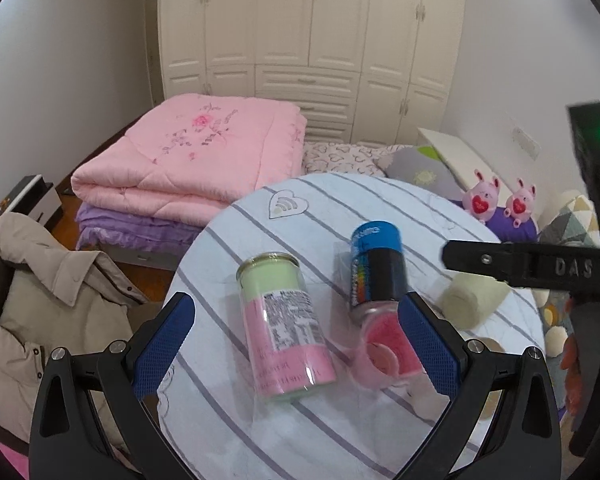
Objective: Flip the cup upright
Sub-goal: 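Reach the right gripper to the upside-down blue-and-black cup and close on it, then lift the blue-and-black cup with the right gripper and tilt it over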
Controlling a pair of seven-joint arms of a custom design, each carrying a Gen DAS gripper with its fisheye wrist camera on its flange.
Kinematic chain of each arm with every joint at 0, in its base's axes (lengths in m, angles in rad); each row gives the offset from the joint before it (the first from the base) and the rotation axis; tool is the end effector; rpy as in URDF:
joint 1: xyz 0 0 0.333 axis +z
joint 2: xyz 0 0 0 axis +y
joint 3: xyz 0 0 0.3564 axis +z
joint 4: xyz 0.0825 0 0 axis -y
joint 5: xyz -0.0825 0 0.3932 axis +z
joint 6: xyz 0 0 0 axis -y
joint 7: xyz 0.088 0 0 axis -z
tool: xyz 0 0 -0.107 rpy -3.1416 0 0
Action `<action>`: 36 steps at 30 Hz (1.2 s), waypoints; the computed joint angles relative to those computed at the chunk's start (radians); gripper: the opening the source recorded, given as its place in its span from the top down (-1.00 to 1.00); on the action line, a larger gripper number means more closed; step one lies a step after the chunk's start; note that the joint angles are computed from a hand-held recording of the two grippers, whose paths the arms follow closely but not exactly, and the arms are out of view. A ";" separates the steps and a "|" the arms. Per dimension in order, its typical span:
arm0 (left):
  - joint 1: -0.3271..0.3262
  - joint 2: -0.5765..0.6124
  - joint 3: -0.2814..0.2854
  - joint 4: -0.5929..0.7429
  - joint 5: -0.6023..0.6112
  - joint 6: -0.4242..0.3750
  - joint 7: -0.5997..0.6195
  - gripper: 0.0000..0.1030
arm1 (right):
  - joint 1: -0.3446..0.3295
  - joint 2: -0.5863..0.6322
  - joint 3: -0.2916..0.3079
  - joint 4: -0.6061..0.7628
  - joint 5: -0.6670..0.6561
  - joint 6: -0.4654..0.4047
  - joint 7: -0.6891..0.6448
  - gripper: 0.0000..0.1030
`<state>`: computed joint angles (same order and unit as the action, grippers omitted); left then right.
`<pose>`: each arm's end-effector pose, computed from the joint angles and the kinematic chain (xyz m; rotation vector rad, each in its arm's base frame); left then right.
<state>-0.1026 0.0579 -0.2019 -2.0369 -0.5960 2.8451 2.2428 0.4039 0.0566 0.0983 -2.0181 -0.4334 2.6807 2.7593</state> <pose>0.5985 -0.1543 0.5329 -1.3601 2.2057 -0.9958 0.5364 0.3082 0.5264 -1.4296 2.0616 -0.3409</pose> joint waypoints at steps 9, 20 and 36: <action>0.030 0.107 -0.018 0.090 0.050 -0.027 -0.055 -0.99 | -0.045 0.185 0.006 0.205 0.436 -0.140 -0.336 -0.66; 0.061 0.164 -0.054 0.125 0.101 -0.038 -0.093 -0.99 | -0.080 0.300 0.020 0.329 0.646 -0.280 -0.529 -0.66; 0.060 0.140 -0.066 0.110 0.102 -0.036 -0.109 -0.99 | -0.045 0.258 -0.008 0.278 0.612 -0.208 -0.552 -0.35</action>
